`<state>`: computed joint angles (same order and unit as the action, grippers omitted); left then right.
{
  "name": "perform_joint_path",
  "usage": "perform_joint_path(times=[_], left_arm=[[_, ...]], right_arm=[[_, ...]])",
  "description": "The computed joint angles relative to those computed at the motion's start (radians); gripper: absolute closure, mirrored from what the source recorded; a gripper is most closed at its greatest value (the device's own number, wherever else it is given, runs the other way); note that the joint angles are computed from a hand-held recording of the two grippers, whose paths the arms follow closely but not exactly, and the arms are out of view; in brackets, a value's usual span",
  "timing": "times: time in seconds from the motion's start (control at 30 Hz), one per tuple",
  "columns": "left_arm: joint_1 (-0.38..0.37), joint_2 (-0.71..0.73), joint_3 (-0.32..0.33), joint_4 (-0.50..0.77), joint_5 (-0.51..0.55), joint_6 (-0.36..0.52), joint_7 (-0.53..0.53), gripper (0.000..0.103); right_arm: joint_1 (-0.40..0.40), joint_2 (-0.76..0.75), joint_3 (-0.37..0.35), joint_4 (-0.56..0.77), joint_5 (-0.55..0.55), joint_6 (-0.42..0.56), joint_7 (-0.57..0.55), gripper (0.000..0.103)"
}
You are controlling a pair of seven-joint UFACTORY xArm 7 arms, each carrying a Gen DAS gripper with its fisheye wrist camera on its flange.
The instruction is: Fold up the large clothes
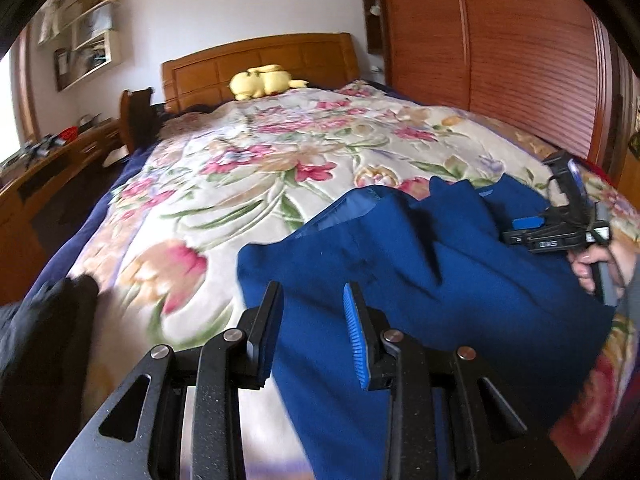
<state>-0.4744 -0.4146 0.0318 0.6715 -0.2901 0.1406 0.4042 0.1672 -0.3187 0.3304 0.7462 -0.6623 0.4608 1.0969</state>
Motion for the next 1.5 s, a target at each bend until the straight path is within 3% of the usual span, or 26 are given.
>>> perform_joint_path(times=[0.23, 0.47, 0.57, 0.73, 0.87, 1.17, 1.4, 1.5], left_arm=[[0.039, -0.215, -0.044, -0.133, 0.019, 0.153, -0.102, 0.071], [0.046, -0.214, -0.067, -0.172, 0.047, 0.205, -0.17, 0.071], [0.078, -0.204, -0.093, -0.18, 0.07, 0.224, -0.212, 0.067], [0.093, -0.194, -0.094, -0.194, 0.087, 0.231, -0.246, 0.064], [0.112, -0.172, -0.122, -0.207, 0.121, 0.218, -0.286, 0.061], [0.102, -0.192, -0.116, -0.246, 0.134, 0.175, -0.338, 0.061], [0.103, -0.194, -0.114, -0.251, 0.162, 0.168, -0.357, 0.06], [0.109, -0.208, -0.114, -0.25, 0.172, 0.191, -0.36, 0.06]], right_arm=[[-0.008, 0.0, -0.008, -0.011, 0.011, -0.039, -0.009, 0.043], [-0.017, -0.006, 0.033, 0.005, -0.032, 0.013, 0.025, 0.043], [0.039, -0.003, 0.014, 0.025, 0.02, 0.06, -0.054, 0.043], [0.092, -0.111, 0.07, -0.001, 0.028, 0.083, -0.062, 0.043], [0.129, -0.191, 0.101, -0.038, 0.097, 0.073, -0.058, 0.043], [0.184, -0.323, 0.167, -0.131, 0.221, 0.043, -0.077, 0.043], [0.165, -0.254, 0.185, -0.135, 0.241, 0.013, -0.144, 0.043], [0.176, -0.214, 0.152, -0.117, 0.259, 0.005, -0.178, 0.043]])
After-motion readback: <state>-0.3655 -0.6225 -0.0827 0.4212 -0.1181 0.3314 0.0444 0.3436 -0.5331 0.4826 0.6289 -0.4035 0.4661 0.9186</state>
